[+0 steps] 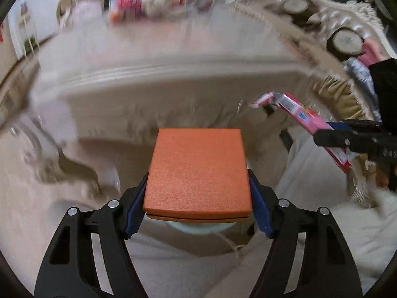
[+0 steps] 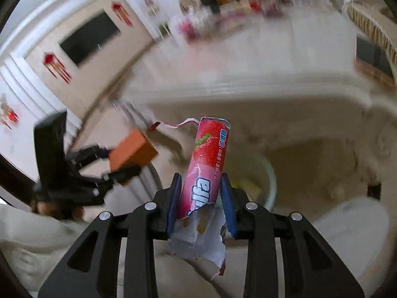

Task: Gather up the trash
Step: 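Move both items over the wastebasket and release them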

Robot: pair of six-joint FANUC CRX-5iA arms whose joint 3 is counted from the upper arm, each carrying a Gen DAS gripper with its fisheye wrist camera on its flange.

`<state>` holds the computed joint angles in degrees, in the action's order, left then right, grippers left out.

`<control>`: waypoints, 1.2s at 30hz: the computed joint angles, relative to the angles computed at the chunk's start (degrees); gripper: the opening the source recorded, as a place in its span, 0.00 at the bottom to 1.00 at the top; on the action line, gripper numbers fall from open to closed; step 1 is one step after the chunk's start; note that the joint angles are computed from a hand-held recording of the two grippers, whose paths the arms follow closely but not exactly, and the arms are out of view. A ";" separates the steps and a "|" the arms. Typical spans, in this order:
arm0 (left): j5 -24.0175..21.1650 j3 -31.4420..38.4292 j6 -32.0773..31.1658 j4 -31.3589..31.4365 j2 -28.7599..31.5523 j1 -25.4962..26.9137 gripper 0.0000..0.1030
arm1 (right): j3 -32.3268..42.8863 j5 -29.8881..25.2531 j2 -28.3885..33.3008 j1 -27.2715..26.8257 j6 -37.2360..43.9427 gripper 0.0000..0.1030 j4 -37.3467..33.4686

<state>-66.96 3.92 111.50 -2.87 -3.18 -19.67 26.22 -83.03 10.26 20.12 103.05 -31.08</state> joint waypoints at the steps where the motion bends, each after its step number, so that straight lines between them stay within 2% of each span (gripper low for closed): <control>1: -0.44 -0.27 -0.30 0.33 0.73 0.24 0.69 | -0.25 -0.28 1.08 0.94 -0.68 0.29 1.70; 10: 0.88 -3.96 -6.87 8.49 7.44 4.02 0.70 | -2.12 -0.33 7.22 6.17 0.09 0.31 9.84; 12: 1.32 -4.62 -5.93 8.83 8.05 4.68 0.70 | -2.84 1.32 8.26 7.22 0.60 0.51 11.69; 13: 2.35 -5.00 -5.15 8.99 8.30 5.14 0.70 | -3.30 2.72 8.46 7.74 0.02 0.69 12.99; 14: 3.86 -6.07 -5.20 9.59 7.95 5.71 0.76 | -4.36 4.93 8.45 8.39 -0.84 0.70 14.74; 16: 4.67 -6.40 -2.42 7.03 7.18 5.60 0.82 | -3.77 4.48 9.23 8.51 -1.77 0.70 15.47; 21: 3.56 -6.24 -0.92 4.78 2.98 5.07 0.82 | -0.15 -1.42 7.81 5.99 0.17 0.70 10.38; 24: 4.11 -4.58 -1.37 3.43 -0.89 4.31 0.82 | 3.34 -2.93 5.00 2.63 3.80 0.70 2.68; 25: 4.71 -3.37 -1.19 1.76 -1.97 3.86 0.82 | 4.13 -1.87 4.35 1.90 4.41 0.70 1.45; 27: 6.30 0.72 -0.61 -3.62 -2.80 2.99 0.82 | 5.53 3.99 2.67 0.84 4.80 0.70 1.56; 28: 7.24 2.13 -0.98 -4.63 -2.49 3.01 0.82 | 5.92 9.13 2.02 0.64 4.41 0.71 2.45; 30: 8.73 6.14 -2.37 -5.67 -0.45 4.50 0.82 | 6.11 17.68 1.89 1.06 2.44 0.79 5.19; 31: 9.29 7.67 -2.45 -5.68 0.62 5.08 0.82 | 6.73 20.18 2.42 0.96 1.59 0.79 5.73; 33: 11.30 10.83 -2.05 -4.87 3.38 6.97 0.82 | 12.77 22.85 6.84 0.43 -1.60 0.79 6.07; 36: 11.30 17.71 2.04 -5.96 9.28 8.52 0.82 | 20.85 24.59 13.13 1.27 -5.54 0.79 9.85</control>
<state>-55.66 21.63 113.54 -8.82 6.09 -11.15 47.07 -58.43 23.38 21.39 97.51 -21.23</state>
